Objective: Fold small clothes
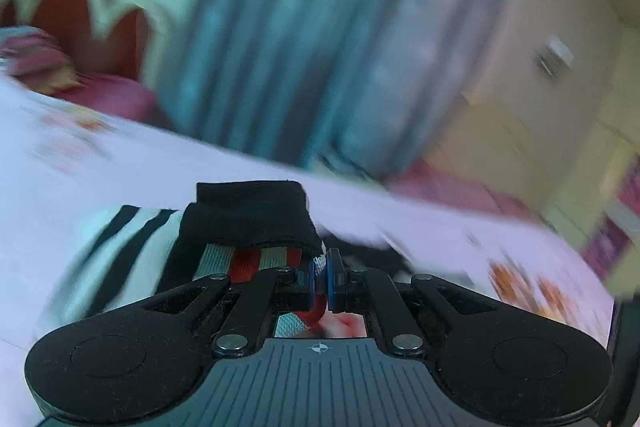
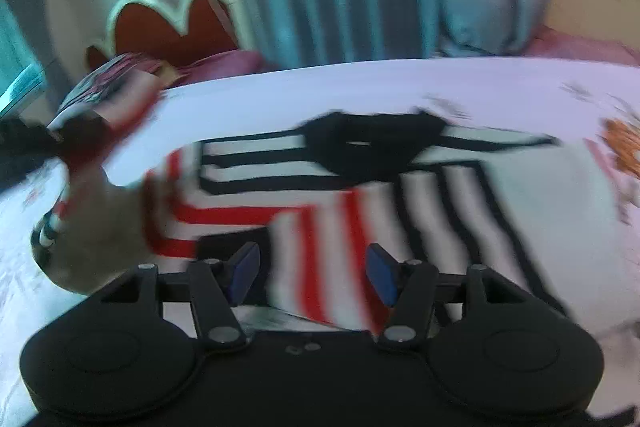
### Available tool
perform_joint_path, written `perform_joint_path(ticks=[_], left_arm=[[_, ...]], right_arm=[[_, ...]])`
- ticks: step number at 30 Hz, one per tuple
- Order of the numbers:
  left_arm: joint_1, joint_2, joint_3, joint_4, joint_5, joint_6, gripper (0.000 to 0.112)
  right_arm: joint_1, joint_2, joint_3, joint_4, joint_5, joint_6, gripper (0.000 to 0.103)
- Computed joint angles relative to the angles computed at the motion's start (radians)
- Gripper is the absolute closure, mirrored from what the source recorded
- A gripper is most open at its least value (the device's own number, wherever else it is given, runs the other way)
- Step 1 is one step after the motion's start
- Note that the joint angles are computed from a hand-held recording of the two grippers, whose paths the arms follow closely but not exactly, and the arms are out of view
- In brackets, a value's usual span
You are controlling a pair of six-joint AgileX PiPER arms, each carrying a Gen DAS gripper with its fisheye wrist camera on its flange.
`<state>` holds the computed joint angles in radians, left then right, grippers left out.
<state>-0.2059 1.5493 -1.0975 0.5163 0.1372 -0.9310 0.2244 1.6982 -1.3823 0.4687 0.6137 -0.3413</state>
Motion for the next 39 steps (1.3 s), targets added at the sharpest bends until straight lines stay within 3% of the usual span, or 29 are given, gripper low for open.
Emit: perform_joint_path(ticks=[4,6,9,10,11,13,19,24,25,28,29,30,32,34,39], left_arm=[[-0.134,0.157,-0.111,-0.183,0.12,0.215,0.107],[-0.183,0.184,-0.137,-0.133,0.2,0.175,0.107],[-0.216,0.16,-0.111,0.018,0.242,0.062,0.1],[-0.224,0.148,-0.1,0.053,0.263,0.031,0.079],[-0.236,0.135,-0.094,0.1,0.296,-0.017,0.05],[-0.244,0.093,-0.052,0.239,0.315,-0.141,0.038],[-0.21,-0.084,0.121,0.413,0.413,-0.273,0.038],[-0.193,-0.145,0.231,0.576,0.554,-0.4,0.038],[-0.18,-0.141,0.243,0.594,0.559,-0.412,0.038],[-0.135,-0.1,0.258,0.657,0.54,-0.464,0.039],[-0.117,-0.088,0.256,0.67,0.518,-0.476,0.039],[-0.103,-0.072,0.253,0.695,0.497,-0.496,0.043],[-0.078,-0.026,0.23,0.735,0.473,-0.518,0.079],[-0.049,-0.007,0.22,0.754,0.434,-0.564,0.091],[-0.063,-0.003,0.223,0.838,0.42,-0.619,0.093]], right_arm=[[-0.111,-0.044,0.064,0.027,0.013,-0.053,0.042],[-0.157,-0.054,0.078,0.074,0.032,-0.102,0.039],[-0.194,-0.063,0.087,0.149,0.052,-0.166,0.032],[-0.199,-0.061,0.086,0.181,0.059,-0.189,0.028],[-0.202,-0.058,0.084,0.211,0.071,-0.213,0.027],[-0.189,-0.052,0.075,0.238,0.084,-0.241,0.027],[-0.065,-0.039,0.051,0.184,0.053,-0.263,0.027],[0.07,0.015,0.02,-0.036,-0.02,-0.104,0.032],[0.087,0.031,0.006,-0.074,-0.025,-0.069,0.037],[0.113,0.06,-0.024,-0.125,-0.021,-0.02,0.068],[0.117,0.065,-0.032,-0.133,-0.017,-0.011,0.07],[0.118,0.061,-0.026,-0.139,-0.026,-0.001,0.074],[0.113,0.048,-0.016,-0.134,-0.047,0.007,0.093],[0.084,0.033,-0.013,-0.08,-0.058,-0.009,0.097],[-0.041,-0.009,-0.009,0.034,-0.079,-0.017,0.097]])
